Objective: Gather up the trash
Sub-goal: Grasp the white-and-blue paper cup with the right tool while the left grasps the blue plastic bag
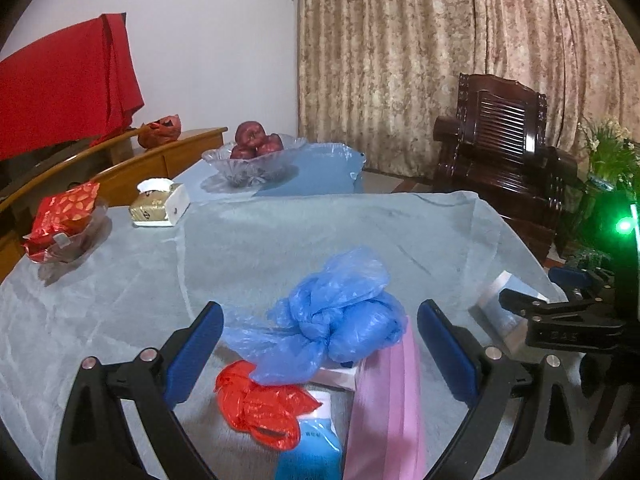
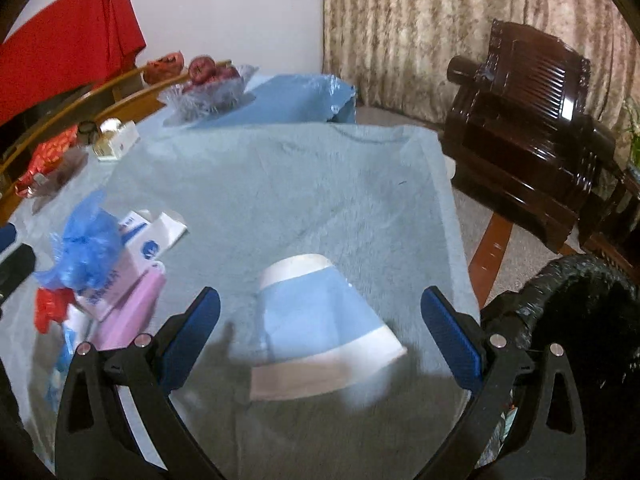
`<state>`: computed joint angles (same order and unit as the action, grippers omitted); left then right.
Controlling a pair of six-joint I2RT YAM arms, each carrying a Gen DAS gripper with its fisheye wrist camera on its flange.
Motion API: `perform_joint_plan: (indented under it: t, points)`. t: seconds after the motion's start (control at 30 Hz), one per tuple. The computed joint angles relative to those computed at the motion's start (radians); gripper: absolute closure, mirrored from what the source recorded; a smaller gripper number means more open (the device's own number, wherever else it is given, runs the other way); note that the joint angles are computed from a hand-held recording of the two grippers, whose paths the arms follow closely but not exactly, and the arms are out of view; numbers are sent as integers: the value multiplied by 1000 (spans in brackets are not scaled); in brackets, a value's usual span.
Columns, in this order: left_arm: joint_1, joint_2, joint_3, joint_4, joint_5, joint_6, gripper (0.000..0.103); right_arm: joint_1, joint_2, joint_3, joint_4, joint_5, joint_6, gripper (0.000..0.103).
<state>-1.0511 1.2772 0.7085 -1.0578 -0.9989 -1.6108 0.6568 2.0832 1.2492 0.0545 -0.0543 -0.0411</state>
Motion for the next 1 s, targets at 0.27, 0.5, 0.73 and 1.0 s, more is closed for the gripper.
perform_joint_plan:
  t: [0.27, 0.5, 0.73, 1.0]
  points:
    - [69, -19, -35, 124, 18, 134, 7, 9, 107, 130, -123, 13, -32, 6]
    - [124, -19, -59, 230, 44, 231, 7, 20, 123, 127, -147, 22, -46, 23]
    - [212, -19, -85, 377, 85, 375, 9, -6, 91, 112, -145, -46, -18, 41]
    - [273, -55, -142, 522, 170, 483, 50, -14, 32, 64, -126, -94, 0, 53]
